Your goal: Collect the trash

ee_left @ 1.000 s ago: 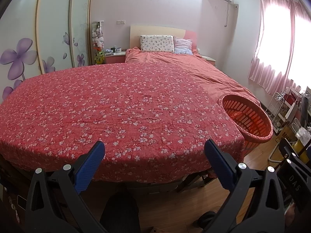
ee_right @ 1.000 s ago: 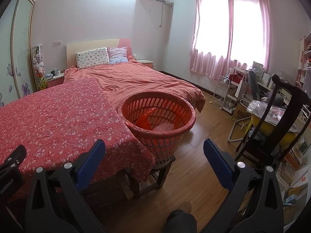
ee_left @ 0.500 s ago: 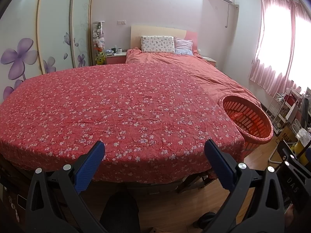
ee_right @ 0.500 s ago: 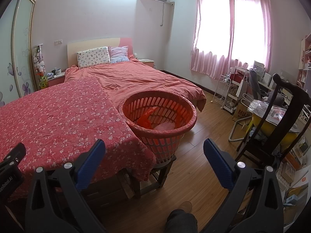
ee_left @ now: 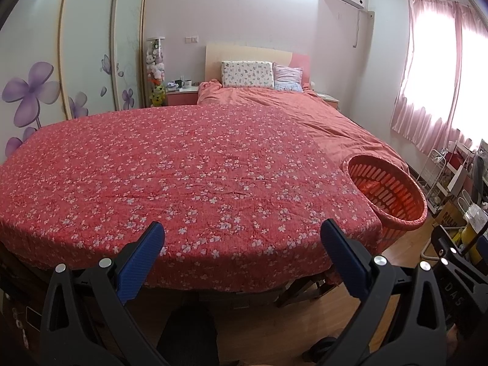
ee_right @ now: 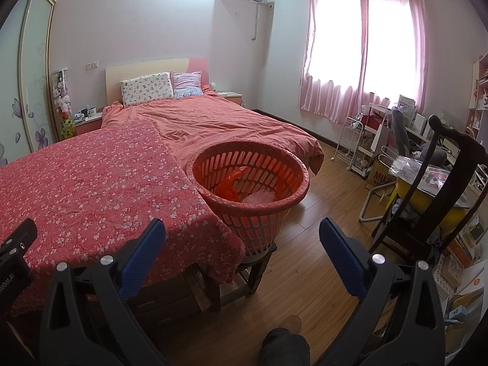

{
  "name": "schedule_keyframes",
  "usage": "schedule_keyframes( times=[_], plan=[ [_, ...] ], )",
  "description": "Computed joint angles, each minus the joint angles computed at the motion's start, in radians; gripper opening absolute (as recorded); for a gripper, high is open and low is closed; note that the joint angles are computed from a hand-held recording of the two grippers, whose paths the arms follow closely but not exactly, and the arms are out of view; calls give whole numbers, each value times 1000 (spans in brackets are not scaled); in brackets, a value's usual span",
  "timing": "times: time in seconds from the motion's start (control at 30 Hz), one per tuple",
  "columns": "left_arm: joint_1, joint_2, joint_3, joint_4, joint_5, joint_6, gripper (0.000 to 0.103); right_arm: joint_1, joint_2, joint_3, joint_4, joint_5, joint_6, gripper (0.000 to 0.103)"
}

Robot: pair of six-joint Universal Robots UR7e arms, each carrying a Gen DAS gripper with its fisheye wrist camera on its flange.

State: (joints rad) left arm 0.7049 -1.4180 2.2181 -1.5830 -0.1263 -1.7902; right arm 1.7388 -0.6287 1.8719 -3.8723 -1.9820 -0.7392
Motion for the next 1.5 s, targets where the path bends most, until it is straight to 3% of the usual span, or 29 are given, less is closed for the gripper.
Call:
schedule_keyframes(
  times=[1.5],
  plan=[
    [0, 7, 5, -24, -2, 15, 101, 1, -2, -1, 6, -1, 2, 99]
  ],
)
